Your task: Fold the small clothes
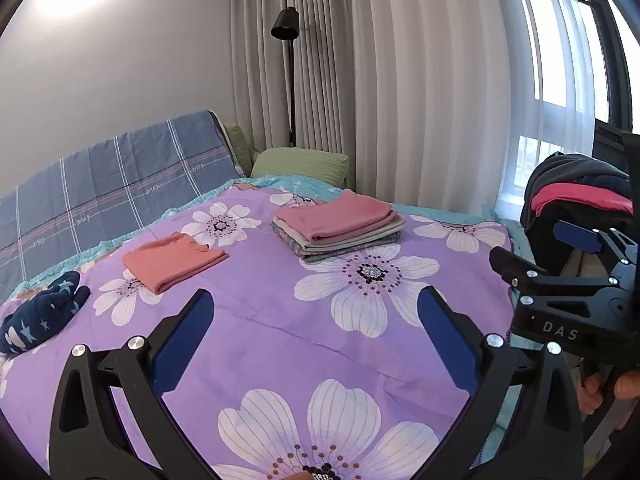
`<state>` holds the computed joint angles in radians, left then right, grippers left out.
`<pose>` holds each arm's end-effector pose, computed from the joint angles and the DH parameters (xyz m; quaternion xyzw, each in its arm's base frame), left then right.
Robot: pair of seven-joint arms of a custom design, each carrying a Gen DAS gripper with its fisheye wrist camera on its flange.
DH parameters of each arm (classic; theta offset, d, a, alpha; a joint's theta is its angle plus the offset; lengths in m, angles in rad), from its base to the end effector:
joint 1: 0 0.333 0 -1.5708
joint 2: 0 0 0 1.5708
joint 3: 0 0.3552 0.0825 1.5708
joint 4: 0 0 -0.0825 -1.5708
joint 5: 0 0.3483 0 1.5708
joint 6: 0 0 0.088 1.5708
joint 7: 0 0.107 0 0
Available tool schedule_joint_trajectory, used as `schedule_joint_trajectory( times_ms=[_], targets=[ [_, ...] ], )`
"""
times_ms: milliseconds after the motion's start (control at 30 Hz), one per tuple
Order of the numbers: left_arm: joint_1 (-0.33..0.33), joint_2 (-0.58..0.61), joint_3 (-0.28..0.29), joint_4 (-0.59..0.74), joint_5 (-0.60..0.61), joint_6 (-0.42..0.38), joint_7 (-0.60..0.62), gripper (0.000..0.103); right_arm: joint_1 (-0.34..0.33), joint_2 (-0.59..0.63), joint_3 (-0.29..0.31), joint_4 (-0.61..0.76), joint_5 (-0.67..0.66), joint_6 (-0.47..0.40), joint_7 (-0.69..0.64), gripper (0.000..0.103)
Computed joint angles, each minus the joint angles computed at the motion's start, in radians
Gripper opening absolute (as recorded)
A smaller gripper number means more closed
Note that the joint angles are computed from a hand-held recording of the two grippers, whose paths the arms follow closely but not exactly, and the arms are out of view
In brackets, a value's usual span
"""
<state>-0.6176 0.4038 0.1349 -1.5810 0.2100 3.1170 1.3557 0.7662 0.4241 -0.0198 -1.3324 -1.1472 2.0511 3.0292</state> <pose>0.6016 -0.3596 0.5961 -0.4231 0.7288 -0.4499 0.2957 0.5453 0.4416 0.5946 -0.5073 0.6790 -0.4521 0.2778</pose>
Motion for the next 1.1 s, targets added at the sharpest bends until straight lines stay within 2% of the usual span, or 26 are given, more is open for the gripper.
schedule_joint_trajectory(
  times_ms=[100,200,433,567,833,967,1100],
  targets=[
    [0.023,-0.005,-0.035,0.000,-0.011,-0.028,0.013,0.102,0.001,-0.003,0.001,-0.003,0.003,-0.004,-0.002,0.098],
    [0.083,-0.005,-0.116,0.006,-0.046,-0.055,0.055,0.102,0.005,-0.001,0.002,0.001,0.002,-0.015,-0.008,0.098],
    [0.106,-0.005,-0.149,0.012,-0.065,-0.083,0.060,0.102,0.009,0.003,0.003,0.009,0.006,-0.026,-0.015,0.098],
    [0.146,-0.005,-0.199,0.010,-0.099,-0.091,0.096,0.102,0.011,0.011,0.000,0.018,0.008,-0.034,-0.022,0.098],
    [0.141,-0.001,-0.188,0.012,-0.113,-0.098,0.091,0.102,0.019,0.030,-0.011,0.041,0.010,-0.066,-0.037,0.098],
    [0.172,0.001,-0.224,0.009,-0.146,-0.094,0.121,0.102,0.020,0.033,-0.014,0.043,0.009,-0.063,-0.038,0.098],
    [0.177,0.001,-0.231,0.006,-0.163,-0.085,0.140,0.102,0.019,0.034,-0.014,0.045,0.015,-0.061,-0.042,0.098]
  ],
)
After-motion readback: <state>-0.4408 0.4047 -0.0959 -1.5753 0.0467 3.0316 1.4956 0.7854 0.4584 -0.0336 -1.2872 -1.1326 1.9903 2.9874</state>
